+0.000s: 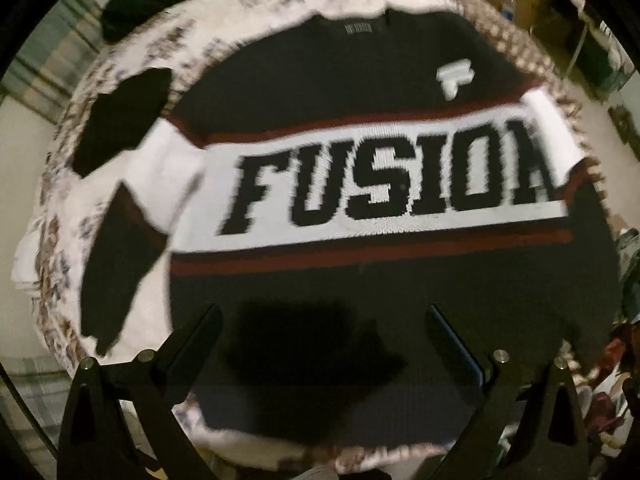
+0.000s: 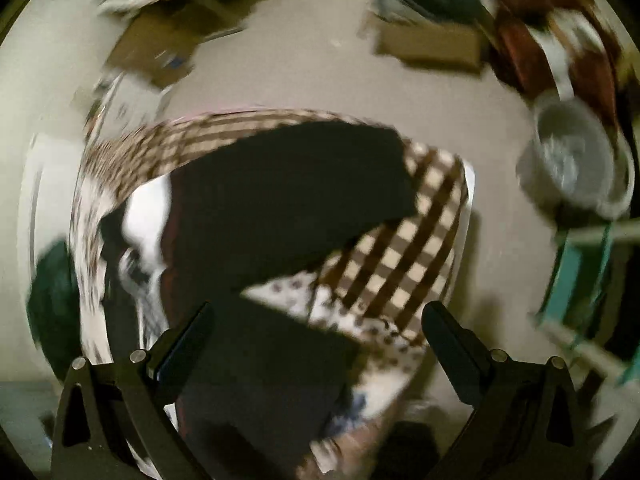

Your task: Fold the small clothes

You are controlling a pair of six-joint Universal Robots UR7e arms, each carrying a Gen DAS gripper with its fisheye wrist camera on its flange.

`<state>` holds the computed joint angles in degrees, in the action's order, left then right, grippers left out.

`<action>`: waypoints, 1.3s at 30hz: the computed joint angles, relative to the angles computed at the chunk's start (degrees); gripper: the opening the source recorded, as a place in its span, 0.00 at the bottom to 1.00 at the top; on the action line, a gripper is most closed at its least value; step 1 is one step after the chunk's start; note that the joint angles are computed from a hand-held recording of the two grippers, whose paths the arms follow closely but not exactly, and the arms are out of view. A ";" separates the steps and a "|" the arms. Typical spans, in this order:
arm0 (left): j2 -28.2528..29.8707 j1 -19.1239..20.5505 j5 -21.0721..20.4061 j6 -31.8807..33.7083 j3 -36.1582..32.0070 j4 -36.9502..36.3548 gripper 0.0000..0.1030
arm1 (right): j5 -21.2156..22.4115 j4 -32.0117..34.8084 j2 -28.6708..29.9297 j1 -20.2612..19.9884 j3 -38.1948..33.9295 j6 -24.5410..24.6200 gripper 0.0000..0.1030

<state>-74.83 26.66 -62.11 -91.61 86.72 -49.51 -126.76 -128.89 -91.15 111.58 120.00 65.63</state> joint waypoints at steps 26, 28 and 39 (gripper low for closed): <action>-1.69 8.68 6.95 13.99 10.16 -12.79 1.00 | -4.55 -59.36 11.50 -13.59 10.00 -17.11 0.15; -2.41 9.07 6.89 13.82 10.38 -13.28 1.00 | -6.55 -55.95 11.33 -12.39 5.00 -20.90 0.15; -7.40 10.20 9.23 11.51 8.71 -10.04 1.00 | -14.01 -30.21 27.50 1.71 -28.33 -35.82 0.15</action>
<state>-82.23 36.86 -52.88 -80.09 95.44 -59.55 -140.77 -159.10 -63.65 113.29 91.67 29.81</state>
